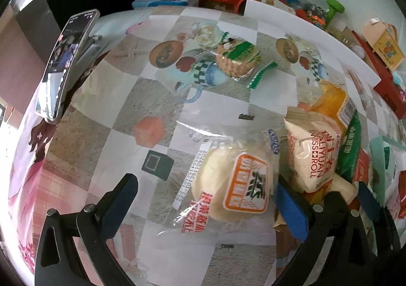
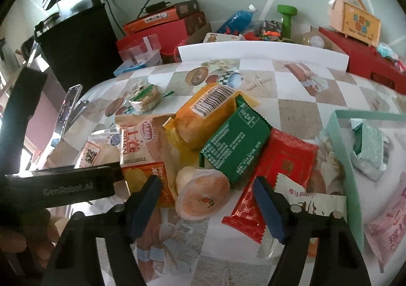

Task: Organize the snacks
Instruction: 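Move both tools back toward the bread buns and snack pile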

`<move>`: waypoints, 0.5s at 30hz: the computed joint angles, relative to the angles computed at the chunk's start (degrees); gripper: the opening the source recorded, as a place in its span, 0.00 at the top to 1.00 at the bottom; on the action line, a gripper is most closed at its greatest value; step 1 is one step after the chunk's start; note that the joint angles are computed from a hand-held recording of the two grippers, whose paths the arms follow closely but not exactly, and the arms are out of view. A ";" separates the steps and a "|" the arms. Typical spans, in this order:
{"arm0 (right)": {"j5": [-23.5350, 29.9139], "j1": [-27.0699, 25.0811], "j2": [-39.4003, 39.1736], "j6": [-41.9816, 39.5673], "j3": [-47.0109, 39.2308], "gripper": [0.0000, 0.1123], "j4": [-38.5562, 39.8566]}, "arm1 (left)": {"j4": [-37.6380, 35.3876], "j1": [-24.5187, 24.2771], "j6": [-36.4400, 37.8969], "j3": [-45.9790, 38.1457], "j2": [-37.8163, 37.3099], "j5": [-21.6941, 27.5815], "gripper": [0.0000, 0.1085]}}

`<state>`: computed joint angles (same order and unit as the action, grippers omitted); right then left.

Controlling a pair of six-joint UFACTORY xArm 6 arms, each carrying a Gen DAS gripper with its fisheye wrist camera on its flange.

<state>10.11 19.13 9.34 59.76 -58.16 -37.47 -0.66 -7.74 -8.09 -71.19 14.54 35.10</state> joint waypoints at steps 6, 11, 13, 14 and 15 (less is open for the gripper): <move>0.46 -0.27 0.03 0.18 0.04 0.47 0.26 | -0.39 0.47 0.39 -0.18 0.38 0.08 0.06; 0.96 0.41 0.81 -3.40 -0.51 0.50 2.89 | 0.03 0.23 0.82 0.58 0.28 -0.63 0.06; 1.15 0.55 0.98 -3.62 -0.64 0.51 2.87 | 0.98 -0.37 0.02 0.50 0.64 -0.98 0.09; 1.18 0.58 0.99 -3.67 -0.64 0.51 2.84 | 1.31 -0.58 -0.27 0.48 0.69 -0.97 0.10; 1.08 0.55 0.99 -3.82 -0.57 0.51 2.93 | 1.36 -0.69 -0.29 0.44 0.81 -0.95 0.11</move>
<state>11.19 19.68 10.33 55.94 -58.73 -34.54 0.70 -8.43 -8.38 -70.74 15.35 34.15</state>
